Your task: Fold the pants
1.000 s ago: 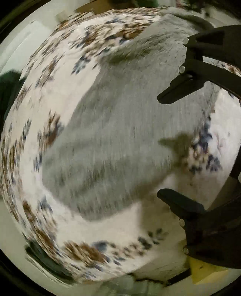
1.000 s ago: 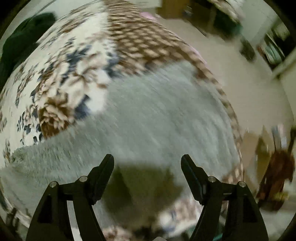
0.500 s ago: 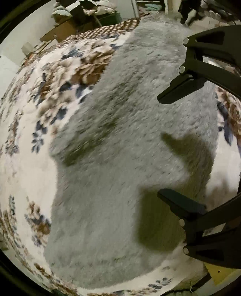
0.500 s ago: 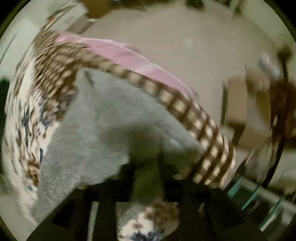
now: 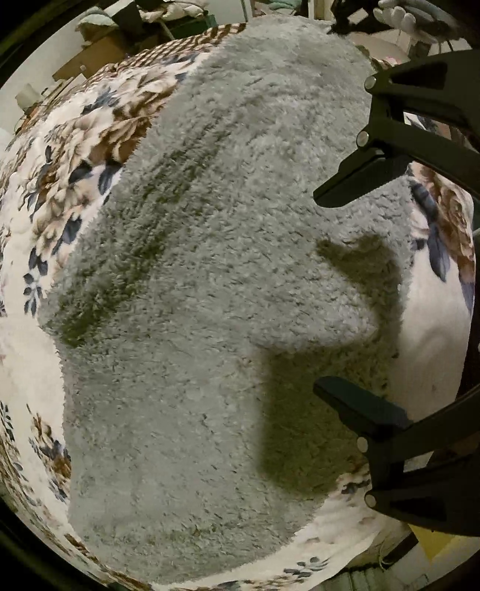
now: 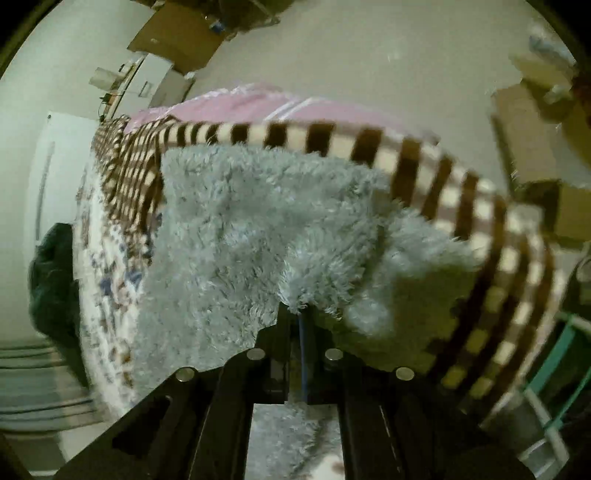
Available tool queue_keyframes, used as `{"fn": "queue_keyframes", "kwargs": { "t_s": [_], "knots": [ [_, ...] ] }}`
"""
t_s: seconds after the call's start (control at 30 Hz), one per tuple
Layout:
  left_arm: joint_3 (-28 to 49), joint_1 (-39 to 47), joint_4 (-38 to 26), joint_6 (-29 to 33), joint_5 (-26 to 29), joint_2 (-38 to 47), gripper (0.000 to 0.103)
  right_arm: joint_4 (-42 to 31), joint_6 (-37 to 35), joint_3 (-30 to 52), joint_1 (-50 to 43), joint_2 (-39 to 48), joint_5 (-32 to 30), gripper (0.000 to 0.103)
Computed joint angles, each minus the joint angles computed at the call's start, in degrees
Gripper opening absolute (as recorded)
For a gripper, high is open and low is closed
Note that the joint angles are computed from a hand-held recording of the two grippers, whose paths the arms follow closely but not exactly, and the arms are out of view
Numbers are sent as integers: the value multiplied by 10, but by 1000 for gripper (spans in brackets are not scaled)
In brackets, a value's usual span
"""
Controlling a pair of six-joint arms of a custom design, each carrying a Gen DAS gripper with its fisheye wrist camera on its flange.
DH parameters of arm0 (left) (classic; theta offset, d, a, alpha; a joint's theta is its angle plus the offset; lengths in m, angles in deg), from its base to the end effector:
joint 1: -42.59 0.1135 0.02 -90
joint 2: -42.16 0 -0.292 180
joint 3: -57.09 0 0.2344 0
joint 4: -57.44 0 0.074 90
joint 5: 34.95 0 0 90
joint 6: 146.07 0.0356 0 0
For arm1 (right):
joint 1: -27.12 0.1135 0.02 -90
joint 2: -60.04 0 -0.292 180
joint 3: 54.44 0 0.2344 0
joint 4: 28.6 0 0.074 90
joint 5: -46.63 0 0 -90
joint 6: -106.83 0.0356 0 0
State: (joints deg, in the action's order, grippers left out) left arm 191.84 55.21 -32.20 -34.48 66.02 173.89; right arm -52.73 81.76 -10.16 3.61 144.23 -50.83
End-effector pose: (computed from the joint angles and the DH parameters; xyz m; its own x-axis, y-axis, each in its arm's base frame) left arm 0.4454 0.0928 0.2350 -0.9807 0.1506 -0.1247 0.1692 0.9733 -0.1549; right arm 0.2018 -0.0828 0.1553 -0.0383 0.9961 -0.0797 0.8923 0.0700 0.4460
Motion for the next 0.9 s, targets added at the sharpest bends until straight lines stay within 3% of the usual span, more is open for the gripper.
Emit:
{"fn": "queue_keyframes", "kwargs": {
  "t_s": [0.13, 0.2, 0.27, 0.37, 0.4, 0.47, 0.5, 0.6, 0.7, 0.73, 0.8, 0.9],
  "knots": [
    [-21, 8, 5, 10, 6, -11, 93, -145, 3, 24, 30, -117, 71, 4],
    [-27, 14, 6, 13, 8, -14, 93, -188, -14, 22, 5, -143, 63, 4],
    [-25, 18, 4, 16, 8, -12, 93, -184, -63, 8, -29, -114, 16, 7],
    [-12, 23, -7, 17, 11, -5, 93, -171, -118, -16, -96, -102, -51, 29],
    [-8, 26, -10, 19, 13, -5, 93, -168, -116, -17, -102, -113, -44, 36],
    [3, 25, -12, 20, 14, -1, 93, -160, -112, -20, -114, -137, -39, 59],
    [4, 23, -10, 22, 11, -1, 93, -153, -108, -20, -119, -141, -32, 60],
    [-2, 16, 5, 30, -3, -5, 93, -163, -113, 18, -105, -95, 9, 60],
    [-1, -4, 19, 34, -9, -12, 93, -195, -166, 99, -56, -40, 70, 60],
    [-6, -18, 33, 38, -14, -19, 93, -218, -202, 149, -27, -4, 104, 62],
    [-5, -44, 52, 36, -14, -23, 93, -233, -267, 219, -3, 53, 130, 80],
    [24, -81, 51, 18, -5, -7, 93, -249, -341, 314, 8, 147, 149, 81]
  ]
}}
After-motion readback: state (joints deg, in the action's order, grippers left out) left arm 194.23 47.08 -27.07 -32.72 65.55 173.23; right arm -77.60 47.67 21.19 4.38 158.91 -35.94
